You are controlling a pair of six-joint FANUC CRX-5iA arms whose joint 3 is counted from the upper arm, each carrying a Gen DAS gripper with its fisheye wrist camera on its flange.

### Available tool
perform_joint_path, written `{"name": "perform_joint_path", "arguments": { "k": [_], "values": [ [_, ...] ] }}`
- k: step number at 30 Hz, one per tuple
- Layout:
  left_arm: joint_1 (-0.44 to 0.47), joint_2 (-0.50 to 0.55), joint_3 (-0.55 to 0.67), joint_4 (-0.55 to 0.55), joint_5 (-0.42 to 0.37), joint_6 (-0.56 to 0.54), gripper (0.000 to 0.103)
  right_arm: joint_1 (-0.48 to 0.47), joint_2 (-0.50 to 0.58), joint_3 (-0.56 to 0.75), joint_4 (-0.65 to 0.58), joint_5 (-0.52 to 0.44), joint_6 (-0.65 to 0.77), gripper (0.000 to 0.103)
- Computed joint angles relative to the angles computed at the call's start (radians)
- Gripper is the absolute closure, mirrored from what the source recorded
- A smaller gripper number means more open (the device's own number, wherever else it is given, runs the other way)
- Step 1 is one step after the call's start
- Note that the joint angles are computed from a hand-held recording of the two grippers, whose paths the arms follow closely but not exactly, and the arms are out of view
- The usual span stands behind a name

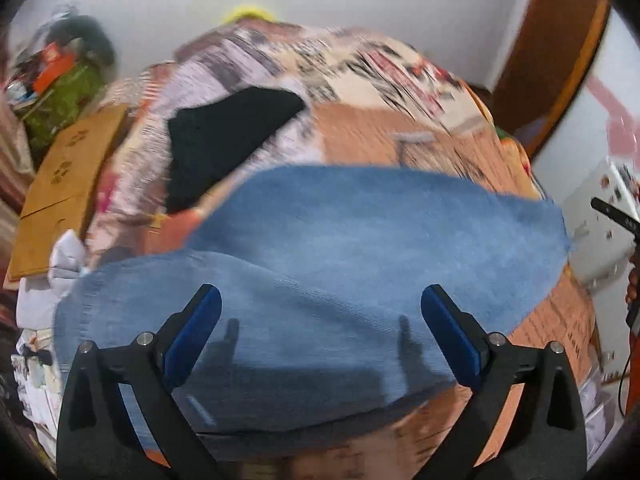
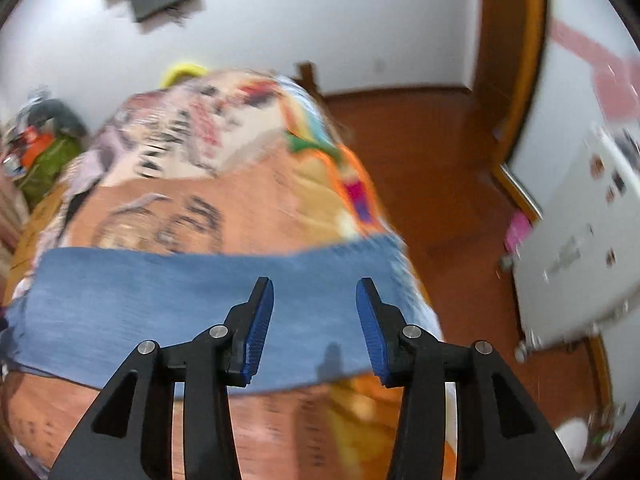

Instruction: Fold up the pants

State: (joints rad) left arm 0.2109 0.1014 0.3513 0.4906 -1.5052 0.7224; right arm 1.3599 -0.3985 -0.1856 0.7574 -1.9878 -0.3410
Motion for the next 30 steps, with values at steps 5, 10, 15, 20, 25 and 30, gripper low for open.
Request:
{"name": "perform_joint_path", "arguments": {
  "k": [5, 10, 15, 20, 25, 30],
  "values": [
    [0.088, 0.067, 0.109, 0.034, 0.03, 0.029, 0.002, -0.114, 0.119, 0.105, 0.105, 0.181, 0.213, 0.056],
    [0.168, 0.137, 0.207, 0.038, 0.072, 0.018, 0.002, -0.224, 0.238, 0.217, 0.116, 0.386, 0.427, 0.056],
    [0.237, 0.244, 0.326, 0.026, 0.037, 0.058, 0.002, -0.316, 0.376, 0.364, 0.031, 0.514, 0.616, 0.056],
    [0.284, 0.351, 0.425, 0.011, -0.018, 0.1, 0.002, -0.391, 0.502, 0.514, -0.072, 0.619, 0.768, 0.056],
    [0.308, 0.411, 0.451, 0.001, -0.043, 0.095, 0.005, -0.452, 0.644, 0.699, -0.207, 0.658, 0.922, 0.056],
    [0.311, 0.512, 0.534, -0.009, -0.146, 0.145, 0.033, -0.51, 0.776, 0.885, -0.363, 0.629, 1.067, 0.056]
  ]
}}
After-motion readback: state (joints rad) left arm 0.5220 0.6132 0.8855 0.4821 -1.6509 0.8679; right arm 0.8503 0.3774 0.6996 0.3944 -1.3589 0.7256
